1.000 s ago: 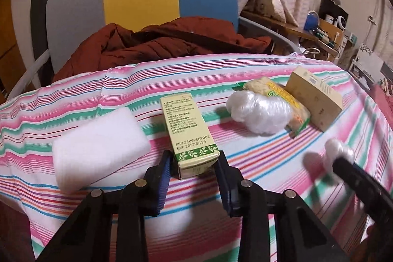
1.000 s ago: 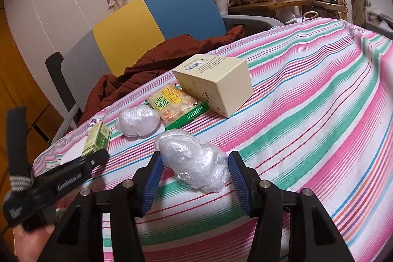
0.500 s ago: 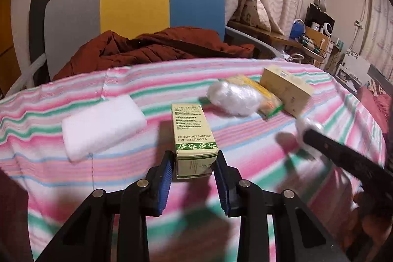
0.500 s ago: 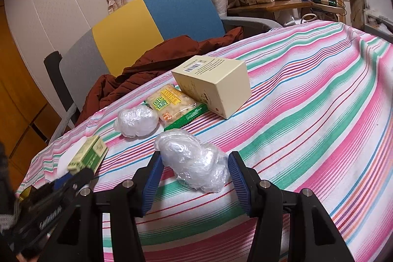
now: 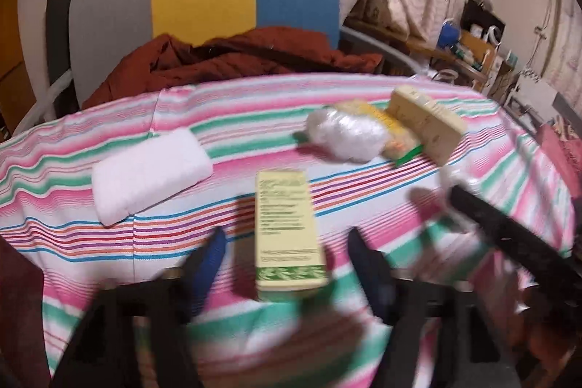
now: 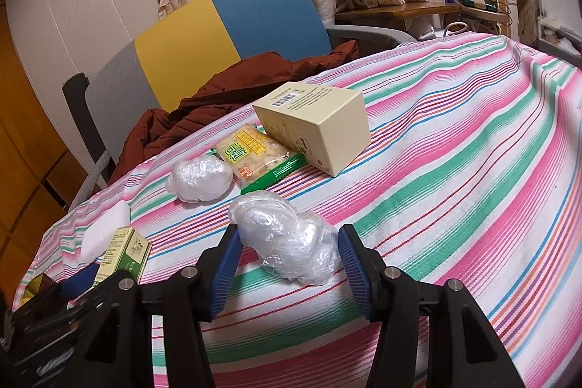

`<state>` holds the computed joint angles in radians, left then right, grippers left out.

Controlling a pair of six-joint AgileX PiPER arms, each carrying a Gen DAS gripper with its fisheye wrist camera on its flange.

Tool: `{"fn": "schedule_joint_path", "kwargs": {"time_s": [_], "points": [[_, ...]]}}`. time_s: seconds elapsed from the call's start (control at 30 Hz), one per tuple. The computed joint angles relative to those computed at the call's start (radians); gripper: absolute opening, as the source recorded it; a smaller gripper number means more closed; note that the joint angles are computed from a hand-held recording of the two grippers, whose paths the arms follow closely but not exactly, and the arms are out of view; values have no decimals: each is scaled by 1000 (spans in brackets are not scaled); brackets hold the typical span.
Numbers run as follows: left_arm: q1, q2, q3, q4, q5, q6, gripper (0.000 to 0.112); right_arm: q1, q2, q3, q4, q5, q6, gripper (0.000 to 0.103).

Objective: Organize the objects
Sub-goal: 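Lift the plastic bundle and green-and-cream box off the table with both grippers, then carry the plastic bundle and green-and-cream box over the gold tin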

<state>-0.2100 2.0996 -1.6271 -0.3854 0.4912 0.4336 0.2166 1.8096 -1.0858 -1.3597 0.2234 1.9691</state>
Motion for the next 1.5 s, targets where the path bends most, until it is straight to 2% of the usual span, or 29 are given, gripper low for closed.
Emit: {"fn": "schedule_joint_path", "kwargs": {"time_s": [0.1, 0.23, 0.37, 0.5, 0.67, 0.73, 0.9, 1.1, 1.23, 1.37, 1.5], "points": [[24, -15, 37, -126, -18, 112, 37, 1, 0, 1, -5, 3, 5, 55], [29, -47, 97, -208, -36, 220, 30, 8, 3, -7, 41, 19, -46, 55], [18, -118, 215, -304, -106, 369, 30, 12, 1, -9, 55, 28, -64, 55], [10, -208, 353, -509, -187, 622, 30, 33, -7, -11, 56, 61, -79, 54], [53, -285, 465, -777, -177, 881, 30, 108, -43, 12, 31, 116, -100, 54], [101, -324, 517, -904, -131, 991, 30, 141, -56, 22, 28, 136, -108, 54], [252, -422, 621, -995, 39, 1046, 29, 207, -84, 38, 89, 148, -158, 54], [445, -520, 707, -971, 227, 1034, 29, 292, -112, 74, 68, 135, -24, 54], [589, -566, 724, -938, 340, 1023, 30, 371, -102, 50, 78, 138, 1, 54], [725, -597, 725, -914, 414, 1046, 30, 442, -89, -15, 131, 128, -62, 54], [856, -588, 702, -879, 447, 1054, 30, 512, -44, -139, 249, 117, -235, 54]]}}
